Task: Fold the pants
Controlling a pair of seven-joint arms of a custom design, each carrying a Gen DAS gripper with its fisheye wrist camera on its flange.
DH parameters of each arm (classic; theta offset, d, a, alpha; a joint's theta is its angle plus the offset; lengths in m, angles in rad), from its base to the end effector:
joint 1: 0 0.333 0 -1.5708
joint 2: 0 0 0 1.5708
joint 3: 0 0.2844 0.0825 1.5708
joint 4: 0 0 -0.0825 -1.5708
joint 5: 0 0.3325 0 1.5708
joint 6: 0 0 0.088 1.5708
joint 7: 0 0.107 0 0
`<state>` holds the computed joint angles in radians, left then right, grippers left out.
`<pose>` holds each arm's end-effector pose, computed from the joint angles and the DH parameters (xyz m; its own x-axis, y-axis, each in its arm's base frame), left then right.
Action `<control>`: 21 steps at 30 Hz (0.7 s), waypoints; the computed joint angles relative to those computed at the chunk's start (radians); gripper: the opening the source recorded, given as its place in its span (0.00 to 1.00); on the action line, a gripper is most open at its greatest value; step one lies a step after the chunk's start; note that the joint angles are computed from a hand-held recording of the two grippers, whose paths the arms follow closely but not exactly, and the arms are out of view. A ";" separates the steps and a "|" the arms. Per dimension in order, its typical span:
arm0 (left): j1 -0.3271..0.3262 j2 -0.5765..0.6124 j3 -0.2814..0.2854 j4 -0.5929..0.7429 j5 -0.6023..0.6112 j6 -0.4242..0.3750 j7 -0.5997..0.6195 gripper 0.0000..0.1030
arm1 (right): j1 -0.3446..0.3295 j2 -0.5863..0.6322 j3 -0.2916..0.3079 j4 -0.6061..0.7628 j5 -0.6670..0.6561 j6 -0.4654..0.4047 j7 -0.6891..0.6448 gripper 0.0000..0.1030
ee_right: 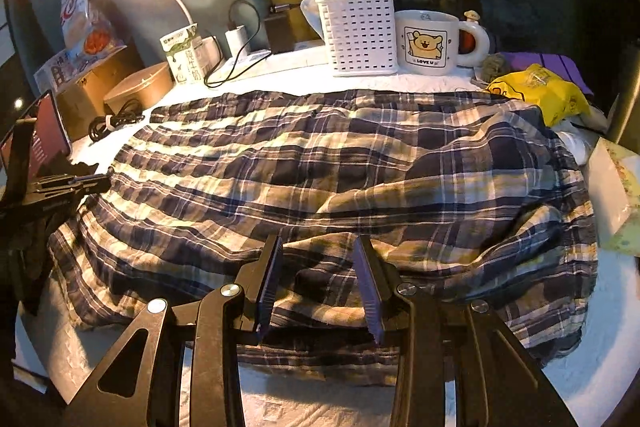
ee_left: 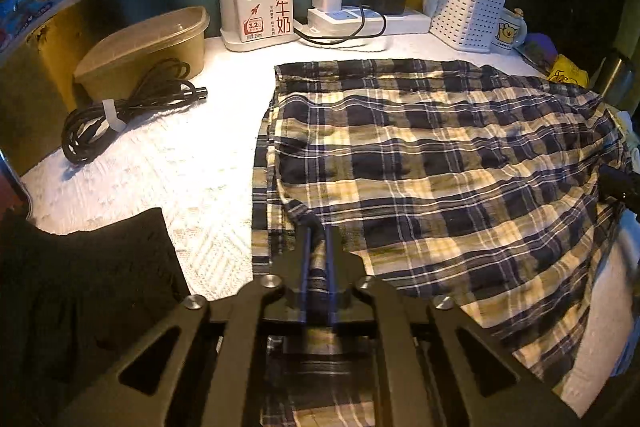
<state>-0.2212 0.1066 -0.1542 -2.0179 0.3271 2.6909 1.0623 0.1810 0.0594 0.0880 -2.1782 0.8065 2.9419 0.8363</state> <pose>0.5266 -0.2160 0.4587 -0.1204 -0.9925 0.0189 -0.8211 0.0889 -0.5638 0.5288 0.0965 0.4308 0.3145 -0.9371 -0.1511 -0.7172 -0.1303 -0.6845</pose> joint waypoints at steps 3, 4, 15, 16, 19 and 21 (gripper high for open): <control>-0.002 -0.007 0.015 -0.009 0.062 0.015 -0.060 0.01 | -0.004 0.009 0.001 0.008 0.008 -0.008 -0.010 0.37; 0.000 -0.009 0.017 -0.010 0.077 0.014 -0.075 0.01 | -0.006 0.012 0.002 0.009 0.009 -0.010 -0.012 0.37; 0.027 0.009 0.009 0.082 0.037 -0.064 -0.027 0.05 | -0.020 0.006 0.004 0.021 0.079 -0.031 -0.060 0.38; 0.031 0.016 0.009 0.097 0.024 -0.051 -0.005 0.16 | -0.020 0.004 0.001 0.023 0.085 -0.031 -0.063 0.37; 0.021 0.053 0.020 0.150 0.049 -0.032 0.003 0.59 | -0.020 0.005 -0.007 0.031 0.084 -0.020 -0.056 0.38; 0.019 0.106 0.022 0.208 0.026 -0.020 0.037 0.60 | -0.021 0.009 -0.011 0.037 0.068 -0.007 -0.040 0.38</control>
